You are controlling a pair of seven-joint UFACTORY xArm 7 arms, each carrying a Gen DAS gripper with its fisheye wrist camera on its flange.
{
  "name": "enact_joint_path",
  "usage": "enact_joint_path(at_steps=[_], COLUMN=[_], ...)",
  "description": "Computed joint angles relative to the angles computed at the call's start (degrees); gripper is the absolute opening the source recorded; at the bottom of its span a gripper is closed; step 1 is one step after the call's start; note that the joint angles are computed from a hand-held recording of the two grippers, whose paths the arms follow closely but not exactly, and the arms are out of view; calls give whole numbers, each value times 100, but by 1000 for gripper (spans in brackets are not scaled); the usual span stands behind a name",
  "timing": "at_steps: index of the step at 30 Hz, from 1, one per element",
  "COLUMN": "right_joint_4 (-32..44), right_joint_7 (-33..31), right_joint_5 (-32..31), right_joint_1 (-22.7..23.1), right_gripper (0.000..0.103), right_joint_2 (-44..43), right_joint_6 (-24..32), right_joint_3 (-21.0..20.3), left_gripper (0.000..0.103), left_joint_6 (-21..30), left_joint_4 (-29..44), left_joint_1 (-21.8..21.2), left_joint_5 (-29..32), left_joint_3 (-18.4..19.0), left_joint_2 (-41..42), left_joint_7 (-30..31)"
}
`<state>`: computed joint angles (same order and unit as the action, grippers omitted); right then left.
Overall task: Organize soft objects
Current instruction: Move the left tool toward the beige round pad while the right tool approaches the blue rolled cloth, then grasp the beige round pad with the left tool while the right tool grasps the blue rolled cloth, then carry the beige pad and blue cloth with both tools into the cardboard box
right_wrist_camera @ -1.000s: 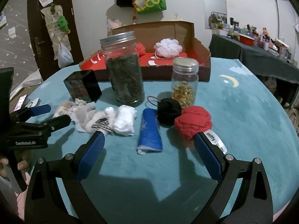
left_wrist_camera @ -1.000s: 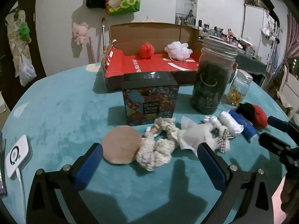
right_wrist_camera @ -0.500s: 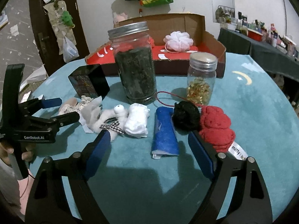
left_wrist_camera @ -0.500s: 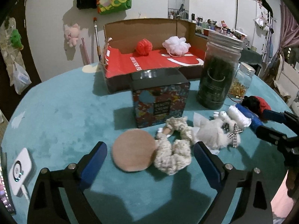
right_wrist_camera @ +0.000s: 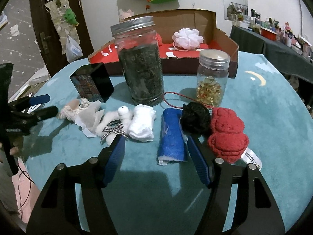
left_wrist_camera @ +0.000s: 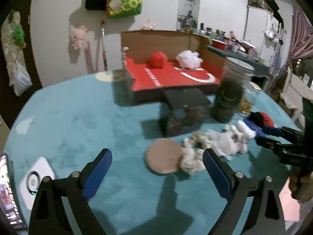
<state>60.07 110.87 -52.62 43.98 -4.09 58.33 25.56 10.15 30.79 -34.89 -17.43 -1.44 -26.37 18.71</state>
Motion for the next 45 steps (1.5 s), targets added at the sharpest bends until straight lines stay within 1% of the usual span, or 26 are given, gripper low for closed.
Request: enact_joint_path(at_steps=[3, 4, 5, 9, 11, 12, 13, 15, 16, 17, 19, 20, 21, 22, 23, 24, 26, 27, 28, 31, 34, 36, 40, 42, 44, 45], right_joint_4=[-32, -31, -30, 33, 35, 6, -10, -14, 11, 26, 50, 47, 47, 53, 60, 55, 30, 52, 94, 157, 65, -1, -62, -101, -170, -207], right_joint_7=[30, 36, 36, -65, -114, -118, -112, -128, -138, -164, -222, -225, -229, -242, -263, -275, -285, -300, -306, -304, -203, -142, -121, -127, -106, -93], right_joint_5=[6, 5, 7, 79, 142, 168, 177, 183, 172, 167, 185, 185, 179, 184, 194, 194, 141, 78, 16, -123, -182, -236, -349, -385, -424, -454], right_joint_1=[-23, -28, -31, -18, -2, -1, -1, 6, 16, 24, 27, 30, 29, 27, 29, 31, 45, 68, 98, 205, 223, 199, 118, 65, 2, -33], right_gripper=[65, 65, 65, 65, 65, 65, 65, 65, 63, 59, 57, 56, 54, 47, 33, 26, 23, 23, 23, 23, 23, 23, 23, 23, 23, 23], right_joint_2=[-30, -30, -28, 39, 68, 61, 61, 75, 98, 110, 137, 138, 137, 142, 150, 153, 137, 151, 176, 171, 15, -101, -239, -276, -333, -360], right_joint_6=[-75, -72, -66, 78, 109, 71, 40, 50, 85, 96, 88, 76, 63, 66, 90, 94, 80, 134, 233, 461, 445, 427, 349, 249, 54, -55], right_joint_3=[-19, -14, -10, 0, -18, -36, -46, -48, -42, -47, -73, -84, -94, -103, -106, -109, -101, -74, -45, 4, 14, 49, 138, 157, 154, 153], left_gripper=[96, 96, 96, 93, 93, 93, 93, 93, 93, 90, 78, 65, 49, 46, 37, 26, 25, 23, 23, 22, 22, 22, 22, 22, 22, 22], left_joint_6=[-152, -168, -155, -40, -122, -127, -96, 14, 72, 126, 301, 424, 474, 464, 403, 367, 413, 432, 393, 270, 276, 183, 62, -51, -72, -91], left_joint_4=[85, 151, 211, 341, 302, 302, 318, 381, 407, 441, 533, 577, 585, 556, 493, 433, 343, 267, 202, 24, -63, -103, 56, 197, 319, 380], left_joint_1=[664, 837, 894, 534, 549, 627, 630, 495, 482, 483, 238, -70, -219, -178, -48, 32, -13, -146, -198, -288, -644, -830, -1442, -1658, -1906, -1937], left_joint_5=[549, 758, 891, 853, 919, 1023, 1047, 911, 868, 838, 478, 7, -328, -424, -393, -396, -612, -827, -926, -1015, -1171, -1177, -1375, -1501, -1722, -1794], left_joint_3=[-530, -665, -705, -451, -528, -620, -633, -509, -493, -490, -274, 1, 109, 52, -98, -194, -160, -50, -33, -80, 46, 3, 149, 147, 250, 209], left_joint_2=[226, 361, 490, 805, 828, 844, 861, 906, 922, 951, 1024, 1023, 999, 959, 906, 837, 667, 518, 415, 97, -192, -308, -91, 153, 316, 408], left_joint_7=[-423, -530, -576, -234, -180, -223, -230, -118, -87, -61, 304, 768, 1066, 1127, 1063, 994, 1000, 1112, 1145, 1020, 1067, 1047, 1211, 1254, 1447, 1476])
